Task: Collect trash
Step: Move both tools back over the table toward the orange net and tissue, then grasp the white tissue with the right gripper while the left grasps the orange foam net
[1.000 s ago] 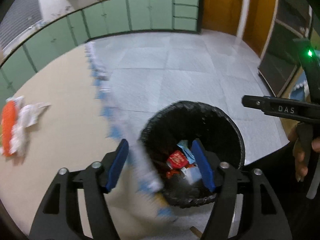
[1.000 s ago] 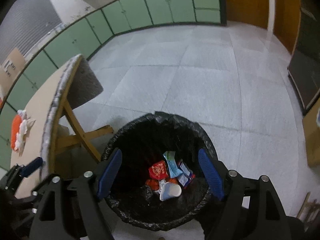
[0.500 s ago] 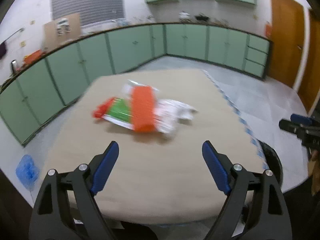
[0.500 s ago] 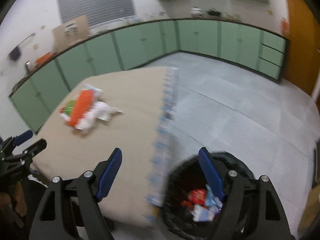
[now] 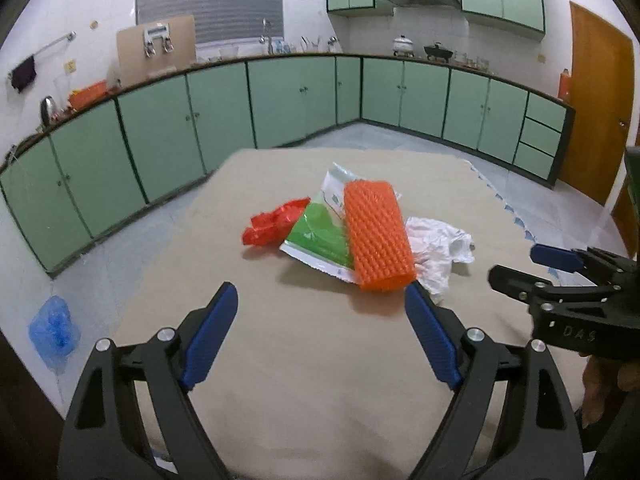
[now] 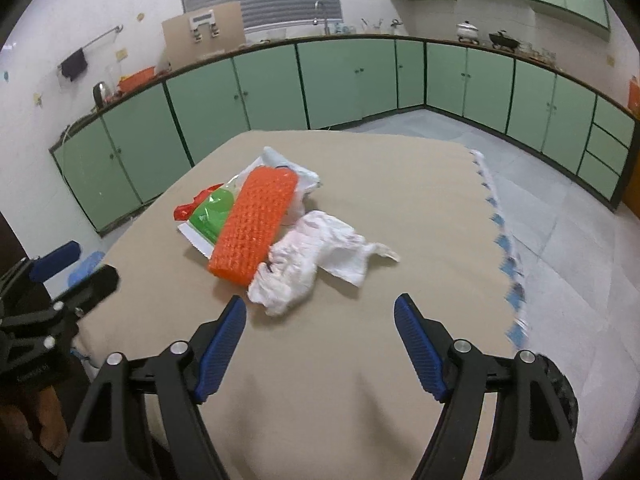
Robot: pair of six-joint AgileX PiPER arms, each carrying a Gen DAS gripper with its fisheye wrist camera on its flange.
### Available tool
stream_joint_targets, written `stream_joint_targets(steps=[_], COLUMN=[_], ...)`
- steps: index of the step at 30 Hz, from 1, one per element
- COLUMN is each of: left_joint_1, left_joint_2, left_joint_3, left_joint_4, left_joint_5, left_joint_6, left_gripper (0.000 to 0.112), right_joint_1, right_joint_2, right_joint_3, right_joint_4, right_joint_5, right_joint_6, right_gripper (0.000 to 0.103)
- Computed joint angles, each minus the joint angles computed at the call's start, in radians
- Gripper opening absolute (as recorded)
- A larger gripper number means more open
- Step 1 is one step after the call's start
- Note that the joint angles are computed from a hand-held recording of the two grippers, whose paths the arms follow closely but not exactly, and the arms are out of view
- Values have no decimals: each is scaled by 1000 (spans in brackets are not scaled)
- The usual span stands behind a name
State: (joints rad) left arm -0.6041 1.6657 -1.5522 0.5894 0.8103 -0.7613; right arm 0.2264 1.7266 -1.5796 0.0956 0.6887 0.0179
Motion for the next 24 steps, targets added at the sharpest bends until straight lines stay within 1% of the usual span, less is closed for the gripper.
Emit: stream_joint_targets(steps=[2,7,10,12,14,15,16,17,18,19,24], left_joint_1=[40,90,112,120,117,116,116,116,115,112,84], left_joint_2=[28,26,26,25,25,24,25,27,30,32,37], left_joint_3=[-10,18,26,33,37,39,39,37,33,28,8], left_joint_4=[-51,-63,-77,-86,-89,-90,-98,-105,-112,-118,-111], left_joint_5=[-31,-83,-99,-111,-111,-111,-112,-112,-110,-106,-94], left_joint_6=[50,62,74,78,80,81,88,94,100,106,95], left_gripper=[78,78,78,78,77,77,76,75,74,73,73], right_joint_1=[4,13,18,19,16,17,21,27,33,32,-22], right_joint_2=[31,141,209,238,266,270,261,250,230,217,131], right_joint_3=[-22,-144,-213,-238,-261,-260,-248,-235,-212,-199,-107], right_joint_4=[-9,-40,-43,-34,-2,11,6,-5,-28,-29,46], right_joint_5=[3,52,82,93,108,104,93,83,67,60,38], right_joint_6=[13,66,76,70,40,23,11,6,9,3,-52], right_gripper=[75,74,64,60,42,36,23,12,9,3,3])
